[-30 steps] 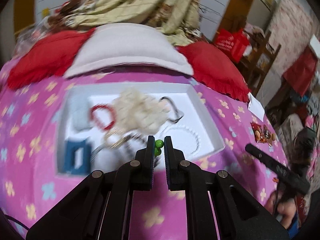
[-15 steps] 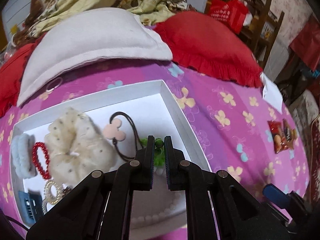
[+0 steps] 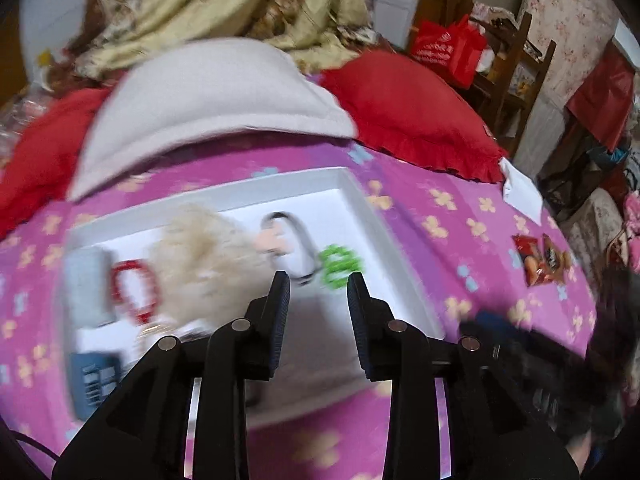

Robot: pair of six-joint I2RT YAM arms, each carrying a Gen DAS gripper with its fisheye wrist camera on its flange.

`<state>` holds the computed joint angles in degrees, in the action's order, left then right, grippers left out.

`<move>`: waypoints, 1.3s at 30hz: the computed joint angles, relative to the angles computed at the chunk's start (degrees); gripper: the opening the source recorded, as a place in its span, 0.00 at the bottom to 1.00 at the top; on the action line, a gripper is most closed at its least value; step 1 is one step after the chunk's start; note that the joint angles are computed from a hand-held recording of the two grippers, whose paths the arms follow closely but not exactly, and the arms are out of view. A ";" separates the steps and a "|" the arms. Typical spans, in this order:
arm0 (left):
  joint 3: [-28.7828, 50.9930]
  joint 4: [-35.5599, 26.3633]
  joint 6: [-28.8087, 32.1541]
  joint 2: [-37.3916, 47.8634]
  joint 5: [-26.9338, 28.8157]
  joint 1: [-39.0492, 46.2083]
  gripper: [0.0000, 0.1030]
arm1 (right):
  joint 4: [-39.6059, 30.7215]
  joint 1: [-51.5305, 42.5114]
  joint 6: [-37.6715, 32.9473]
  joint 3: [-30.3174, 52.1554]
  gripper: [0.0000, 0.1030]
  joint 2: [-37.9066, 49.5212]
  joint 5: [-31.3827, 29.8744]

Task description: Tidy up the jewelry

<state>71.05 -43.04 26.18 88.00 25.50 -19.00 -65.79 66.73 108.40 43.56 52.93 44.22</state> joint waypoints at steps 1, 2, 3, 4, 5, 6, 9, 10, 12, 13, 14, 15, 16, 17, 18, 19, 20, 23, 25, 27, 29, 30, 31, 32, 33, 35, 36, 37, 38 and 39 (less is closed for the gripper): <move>-0.73 0.10 1.91 -1.18 0.44 3.03 0.30 | 1.53 -0.86 -1.81 -0.41 0.40 -0.20 -0.28; -1.09 0.25 3.44 -1.70 1.00 5.90 0.33 | 4.42 -1.89 -4.29 -1.40 0.40 -1.26 -0.83; -1.17 0.69 4.69 -1.72 1.51 9.30 0.35 | 6.57 -2.73 -5.92 -2.11 0.40 -1.83 -1.29; -0.77 1.28 5.59 -0.96 1.92 13.30 0.37 | 8.16 -3.76 -7.54 -2.42 0.40 -2.01 -1.94; 0.12 1.34 5.98 0.34 2.22 15.94 0.38 | 8.77 -4.49 -8.64 -2.23 0.40 -1.55 -2.46; 1.28 0.90 6.34 2.02 2.64 18.56 0.38 | 9.65 -5.76 -10.64 -2.03 0.40 -0.92 -3.29; 6.82 -1.15 5.66 9.69 2.56 24.74 0.38 | 11.69 -9.07 -14.73 -1.96 0.40 0.90 -5.53; 8.36 -1.42 5.45 12.24 2.30 26.42 0.38 | 12.30 -9.96 -15.55 -2.12 0.40 1.22 -6.23; 8.95 -1.03 5.96 14.43 1.51 27.64 0.38 | 13.32 -11.06 -16.53 -2.70 0.40 1.71 -7.59; 8.51 -0.56 6.39 14.88 1.18 27.88 0.38 | 13.58 -11.35 -16.83 -2.85 0.40 2.15 -8.01; 7.60 0.33 6.39 15.06 0.78 27.55 0.38 | 13.98 -11.81 -17.35 -2.92 0.40 2.72 -8.49; 6.38 0.98 6.66 14.73 0.58 27.47 0.38 | 14.11 -11.96 -17.63 -2.95 0.40 2.99 -8.78; 5.46 1.62 7.02 14.67 0.44 27.43 0.38 | 14.34 -12.13 -17.97 -3.04 0.40 3.23 -9.10; 4.70 2.46 7.22 14.66 0.33 27.42 0.38 | 14.69 -12.28 -18.31 -3.16 0.40 3.46 -9.37; 3.95 3.39 7.31 14.70 -0.06 27.31 0.38 | 14.72 -12.13 -18.29 -3.16 0.40 3.56 -9.11; 3.49 3.83 7.35 14.96 -0.86 26.90 0.38 | 14.56 -12.05 -18.32 -3.05 0.40 3.67 -9.09; 3.44 3.96 7.53 15.32 -1.40 26.82 0.32 | 14.37 -11.98 -18.34 -2.86 0.40 3.84 -9.09; 1.38 6.55 7.50 14.60 -2.50 27.09 0.25 | 14.11 -12.04 -17.94 -2.56 0.38 3.95 -10.09; 1.45 6.35 7.38 14.70 -2.10 27.52 0.24 | 14.01 -12.52 -18.16 -2.34 0.37 3.89 -11.01; 0.92 6.73 7.40 14.31 -2.08 27.64 0.24 | 13.26 -12.60 -17.83 -1.71 0.37 4.24 -11.91; -0.70 7.90 7.99 13.15 -2.31 27.83 0.24 | 12.47 -12.36 -17.38 -1.09 0.37 4.60 -12.89; -1.23 8.16 8.19 12.76 -2.31 28.00 0.24 | 12.29 -12.26 -17.31 -0.92 0.37 4.82 -13.18; -1.49 8.07 8.29 12.51 -2.21 28.18 0.24 | 11.86 -11.87 -16.94 -0.69 0.37 5.04 -13.39; -1.93 7.93 8.47 12.14 -1.99 28.53 0.24 | 11.13 -11.20 -16.33 -0.32 0.37 5.39 -13.57; -2.50 7.95 8.68 11.71 -1.80 28.88 0.24 | 10.74 -10.84 -16.08 -0.14 0.37 5.62 -13.60; -4.47 8.48 9.49 10.13 -1.49 29.70 0.24 | 8.44 -8.50 -13.99 1.07 0.37 6.94 -12.92; -5.38 8.69 9.89 9.40 -1.25 30.13 0.24 | 6.89 -7.13 -12.64 1.98 0.37 7.94 -12.57; -6.54 8.96 10.47 8.50 -0.86 30.76 0.24 | 5.38 -5.86 -11.21 2.82 0.37 8.91 -12.31; -7.46 9.16 11.03 7.78 -0.54 31.29 0.24 | 4.01 -4.49 -9.43 3.52 0.37 9.79 -12.09; -8.40 9.31 11.64 7.01 -0.19 31.89 0.24 | 3.06 -3.41 -7.93 4.02 0.37 10.42 -12.00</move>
